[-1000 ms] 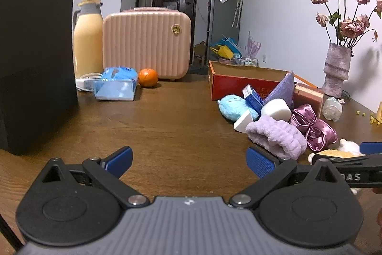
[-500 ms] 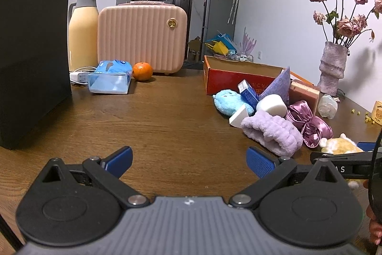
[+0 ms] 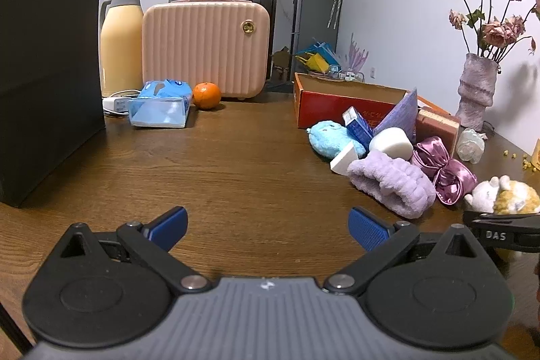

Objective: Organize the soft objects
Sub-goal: 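Reach the right tool to the yellow plush sheep and close on it, then lift the plush sheep with the right tool while the left tool grasps the lilac headband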

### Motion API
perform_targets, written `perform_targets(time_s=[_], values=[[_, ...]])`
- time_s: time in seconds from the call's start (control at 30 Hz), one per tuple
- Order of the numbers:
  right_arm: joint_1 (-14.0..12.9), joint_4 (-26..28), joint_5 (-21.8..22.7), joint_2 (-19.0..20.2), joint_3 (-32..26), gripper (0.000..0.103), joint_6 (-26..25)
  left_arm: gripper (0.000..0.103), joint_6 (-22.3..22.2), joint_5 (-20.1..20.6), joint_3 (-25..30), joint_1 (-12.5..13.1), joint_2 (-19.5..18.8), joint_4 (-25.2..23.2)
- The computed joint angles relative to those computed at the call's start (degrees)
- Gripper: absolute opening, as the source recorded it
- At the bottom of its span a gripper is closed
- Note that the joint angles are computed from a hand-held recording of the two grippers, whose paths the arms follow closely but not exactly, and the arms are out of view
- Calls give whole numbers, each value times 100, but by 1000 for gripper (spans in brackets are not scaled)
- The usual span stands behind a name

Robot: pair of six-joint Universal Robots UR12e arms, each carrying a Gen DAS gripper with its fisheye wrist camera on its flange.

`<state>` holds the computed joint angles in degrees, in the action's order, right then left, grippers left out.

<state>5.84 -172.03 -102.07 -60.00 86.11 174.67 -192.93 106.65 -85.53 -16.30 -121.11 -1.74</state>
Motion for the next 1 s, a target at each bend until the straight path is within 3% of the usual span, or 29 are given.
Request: perform_targets(time_s=[0.4,1.0], values=[[-168,-574,514,-117,252,49,105,103,93,248,92,-75,-52,-5],[-489,-1200,1032,-121,278,49,123,103,330,223,812,-319,-363,-457]])
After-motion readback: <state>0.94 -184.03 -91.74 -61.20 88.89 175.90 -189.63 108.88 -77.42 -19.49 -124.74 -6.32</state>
